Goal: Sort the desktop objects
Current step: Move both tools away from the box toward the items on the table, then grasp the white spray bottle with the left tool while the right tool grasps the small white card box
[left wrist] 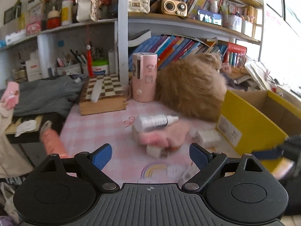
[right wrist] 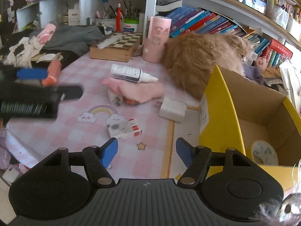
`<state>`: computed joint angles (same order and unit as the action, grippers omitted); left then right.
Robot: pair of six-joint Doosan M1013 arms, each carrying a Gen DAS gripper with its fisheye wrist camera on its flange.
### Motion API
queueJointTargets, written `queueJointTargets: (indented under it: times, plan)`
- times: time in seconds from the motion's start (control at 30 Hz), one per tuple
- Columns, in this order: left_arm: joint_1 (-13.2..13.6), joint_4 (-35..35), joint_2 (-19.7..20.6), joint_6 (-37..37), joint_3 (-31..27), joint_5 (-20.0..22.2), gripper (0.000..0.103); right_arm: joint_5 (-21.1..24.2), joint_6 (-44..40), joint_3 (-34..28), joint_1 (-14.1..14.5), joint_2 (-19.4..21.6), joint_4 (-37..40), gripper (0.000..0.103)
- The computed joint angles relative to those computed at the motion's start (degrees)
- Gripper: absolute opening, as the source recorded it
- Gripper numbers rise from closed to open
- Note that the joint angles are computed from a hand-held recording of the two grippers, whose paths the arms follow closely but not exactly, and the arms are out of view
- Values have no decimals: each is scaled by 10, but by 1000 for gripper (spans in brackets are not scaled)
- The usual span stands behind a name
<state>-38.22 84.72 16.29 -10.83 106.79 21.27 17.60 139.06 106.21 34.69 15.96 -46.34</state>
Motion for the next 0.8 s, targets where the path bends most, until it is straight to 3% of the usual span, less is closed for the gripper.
queueJointTargets:
  times: [0.23, 0.4, 0.57, 0.67, 0.8]
  plan:
    - [21, -220, 31, 238, -47, -38, 92, -10, -210, -32, -11, 30, 170, 64]
    - [29, -262, 44, 294, -66, -32, 92, -13, -407, -49, -24, 45, 367, 73]
    - [39, -243, 63, 298, -90, -35, 91, 2, -455, -67, -29, 62, 429, 73]
    - [43, -332, 85, 430, -124, -9, 90, 10, -471, -77, -31, 72, 450, 73]
    - [54, -430, 106, 558, -151, -15, 88, 19, -478, -85, -33, 79, 462, 72]
